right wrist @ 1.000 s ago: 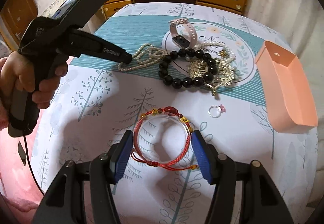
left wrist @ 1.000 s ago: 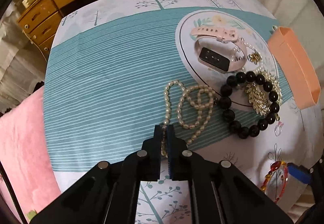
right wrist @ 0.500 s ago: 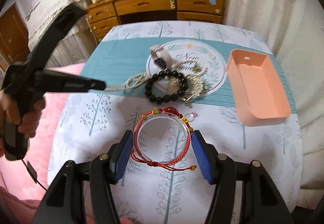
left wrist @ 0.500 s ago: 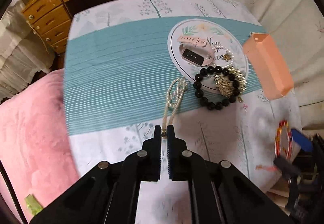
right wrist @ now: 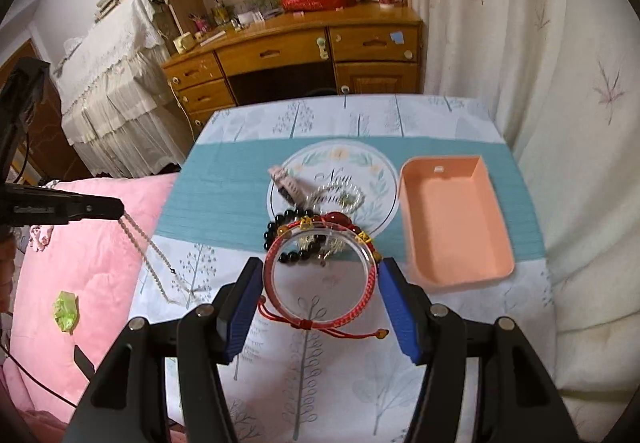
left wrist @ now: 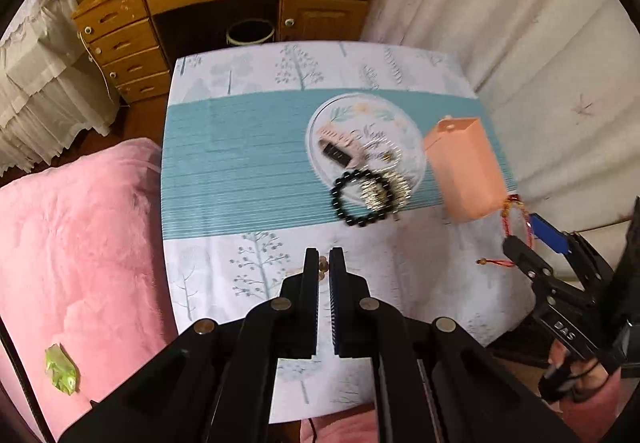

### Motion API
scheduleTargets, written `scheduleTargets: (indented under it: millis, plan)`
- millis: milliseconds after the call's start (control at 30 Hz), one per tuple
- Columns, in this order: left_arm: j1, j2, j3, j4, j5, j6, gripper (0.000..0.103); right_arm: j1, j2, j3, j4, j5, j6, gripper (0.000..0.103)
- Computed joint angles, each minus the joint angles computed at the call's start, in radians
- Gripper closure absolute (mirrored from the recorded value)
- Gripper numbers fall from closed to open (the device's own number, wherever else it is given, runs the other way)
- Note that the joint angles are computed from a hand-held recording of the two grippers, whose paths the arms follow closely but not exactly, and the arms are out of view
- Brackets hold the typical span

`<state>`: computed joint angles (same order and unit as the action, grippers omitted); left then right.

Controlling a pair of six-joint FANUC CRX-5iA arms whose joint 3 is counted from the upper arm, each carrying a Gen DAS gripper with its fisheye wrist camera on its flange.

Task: Organize jewelry
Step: 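Carry both held pieces into the pink box and open both tools, then withdraw both open tools from the pink box toward the mat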

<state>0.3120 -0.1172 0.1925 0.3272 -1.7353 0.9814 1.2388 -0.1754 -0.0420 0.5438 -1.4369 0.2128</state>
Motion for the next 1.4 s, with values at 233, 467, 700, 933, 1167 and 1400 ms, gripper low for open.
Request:
scheduleTargets:
  millis: [233,467,700,933,1167,1400]
  plan:
    - [-0.092,0.020,0.114,0.042,-0.030,0.166,0.100,-0.058,-0.091,-0.043,-0.001,0.062,0.134,0.043]
    - [-0.248,0.069,0.250,0.045,0.027,0.335,0.100,-0.151,-0.163,-0.071,-0.052,0.114,0.258,0.043]
    - [-0.402,0.145,0.356,0.057,0.090,0.465,0.100,-0.255,-0.214,-0.097,-0.163,0.158,0.413,0.043]
    - [-0.540,0.217,0.399,0.065,0.152,0.530,0.100,-0.358,-0.235,-0.104,-0.285,0.157,0.538,0.043]
    - [-0.634,0.262,0.325,0.029,0.189,0.572,0.068,-0.457,-0.288,-0.142,-0.440,0.139,0.542,0.043]
    - [-0.643,0.297,0.259,-0.048,0.075,0.714,0.057,-0.484,-0.323,-0.166,-0.493,0.096,0.531,0.043]
